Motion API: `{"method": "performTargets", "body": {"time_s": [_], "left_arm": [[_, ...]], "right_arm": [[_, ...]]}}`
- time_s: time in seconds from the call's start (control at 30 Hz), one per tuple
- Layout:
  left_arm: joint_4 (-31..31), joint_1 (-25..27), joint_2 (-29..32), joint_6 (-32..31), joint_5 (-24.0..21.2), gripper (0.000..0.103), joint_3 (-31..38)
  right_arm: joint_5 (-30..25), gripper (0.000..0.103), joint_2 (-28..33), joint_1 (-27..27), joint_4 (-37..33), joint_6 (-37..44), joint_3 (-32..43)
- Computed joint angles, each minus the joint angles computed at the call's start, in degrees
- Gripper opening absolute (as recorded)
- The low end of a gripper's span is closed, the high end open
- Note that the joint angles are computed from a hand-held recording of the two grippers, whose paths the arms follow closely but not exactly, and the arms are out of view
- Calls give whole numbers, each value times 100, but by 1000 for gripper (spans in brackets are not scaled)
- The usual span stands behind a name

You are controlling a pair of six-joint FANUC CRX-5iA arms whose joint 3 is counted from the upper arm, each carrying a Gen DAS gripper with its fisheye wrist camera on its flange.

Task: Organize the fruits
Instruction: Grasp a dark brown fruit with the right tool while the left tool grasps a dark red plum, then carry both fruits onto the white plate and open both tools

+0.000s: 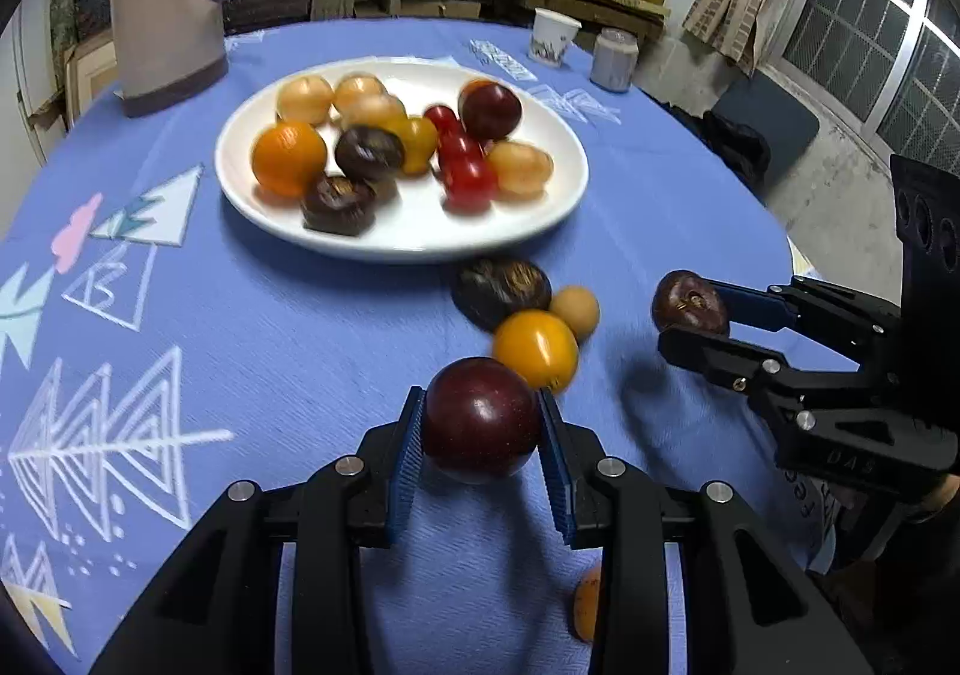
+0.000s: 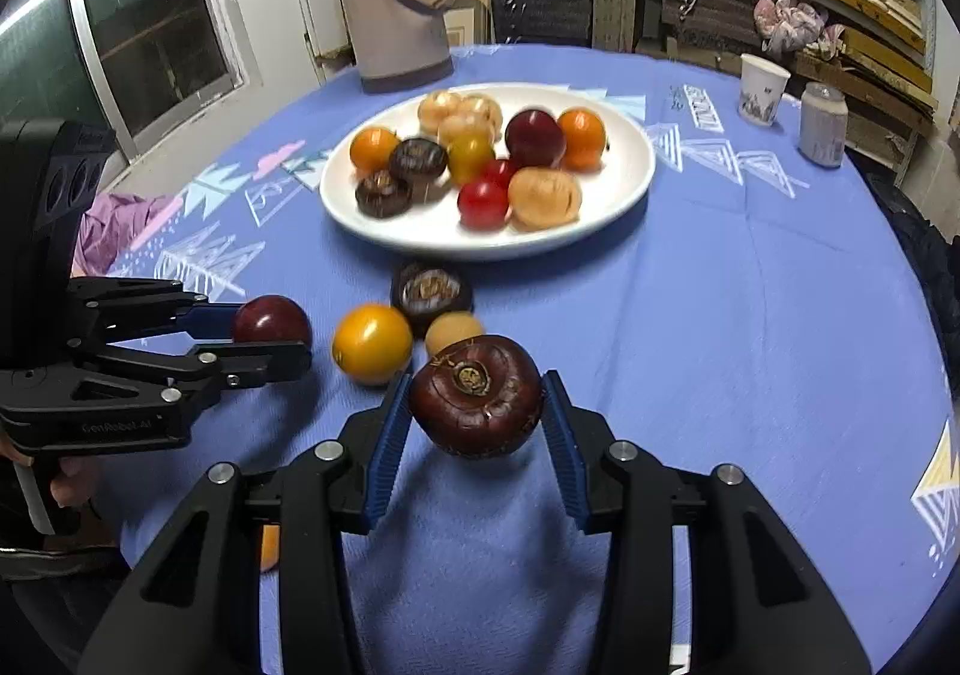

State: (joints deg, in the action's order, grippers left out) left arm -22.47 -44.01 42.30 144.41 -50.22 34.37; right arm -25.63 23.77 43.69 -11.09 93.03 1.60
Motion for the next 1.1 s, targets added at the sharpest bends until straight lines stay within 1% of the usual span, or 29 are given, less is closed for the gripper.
{"method": "performTargets", "body": {"time_s": [0.1,0.23,0.43,0.53,0.67,0.8,0.87,0.93,1.1], "left_arm": [[-106,16,-63,60,-25,36,0],[-268,63,-63,105,-179,36,156],[-391,197,-67,144,-219,36,345],[-352,282,-32,85,-193,36,437],[-200,445,123,28,-169,36,647],[80,643,285,-78,-98,36,797],[192,714,400,-140,-142,36,911],[354,772,473,-242,-109,36,938],[547,843,609,-345,-42,37,998]], "right_arm": [[32,43,-2,-22,59,-31,82],[67,43,46,-18,187,-60,240],[-12,43,234,-32,104,128,714],[-190,43,436,-45,-6,260,1077],[-419,43,838,-52,6,202,1622],[-794,43,1300,-72,-4,156,2261],[-946,43,1477,-73,-24,159,2500],[-1055,43,1620,-73,-46,167,2683],[-1012,43,1801,-18,196,12,2765]]}}
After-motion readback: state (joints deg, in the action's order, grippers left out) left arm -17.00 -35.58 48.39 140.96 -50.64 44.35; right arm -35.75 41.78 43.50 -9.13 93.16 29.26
